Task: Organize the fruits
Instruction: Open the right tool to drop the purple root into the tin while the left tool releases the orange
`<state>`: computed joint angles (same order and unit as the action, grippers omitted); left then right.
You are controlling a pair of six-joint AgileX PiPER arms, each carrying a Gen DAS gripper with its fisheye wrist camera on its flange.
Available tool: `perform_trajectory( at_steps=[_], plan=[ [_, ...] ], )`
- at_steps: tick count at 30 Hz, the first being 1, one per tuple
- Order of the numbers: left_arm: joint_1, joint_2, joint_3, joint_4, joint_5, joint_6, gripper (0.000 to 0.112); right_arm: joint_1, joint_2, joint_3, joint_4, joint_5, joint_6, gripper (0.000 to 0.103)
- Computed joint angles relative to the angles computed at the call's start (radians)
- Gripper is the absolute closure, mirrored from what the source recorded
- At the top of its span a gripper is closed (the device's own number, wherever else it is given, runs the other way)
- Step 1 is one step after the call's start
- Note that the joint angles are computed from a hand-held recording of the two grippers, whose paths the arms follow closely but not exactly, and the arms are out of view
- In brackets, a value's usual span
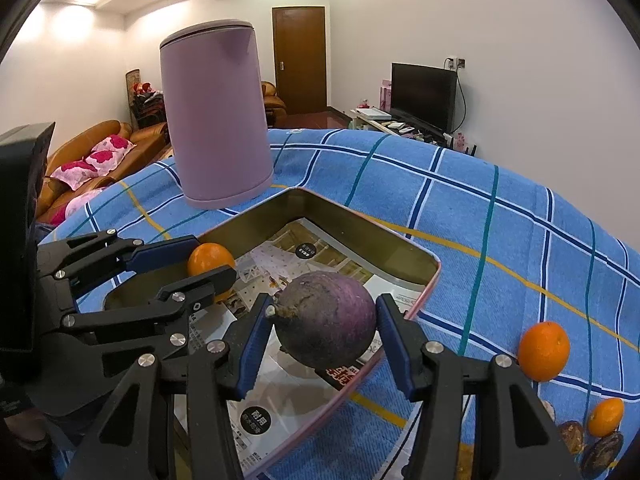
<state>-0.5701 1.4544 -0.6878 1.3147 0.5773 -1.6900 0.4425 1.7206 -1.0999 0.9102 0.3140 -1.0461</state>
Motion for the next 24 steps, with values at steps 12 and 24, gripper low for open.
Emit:
perform_trajectory(
  at_steps=[12,24],
  plan=[
    [-0.129,-0.052,0.048,0.087,0.153,-0.141,0.024,-0.016,-0.144,0.112,0.061,-0.047,-0.052,0.04],
    [-0.338,-0.085,0.012,0.045,0.25,-0.144,0.021,-0.39,-0.427,0.405,0.094,0.039,-0.161,0.04]
  ],
)
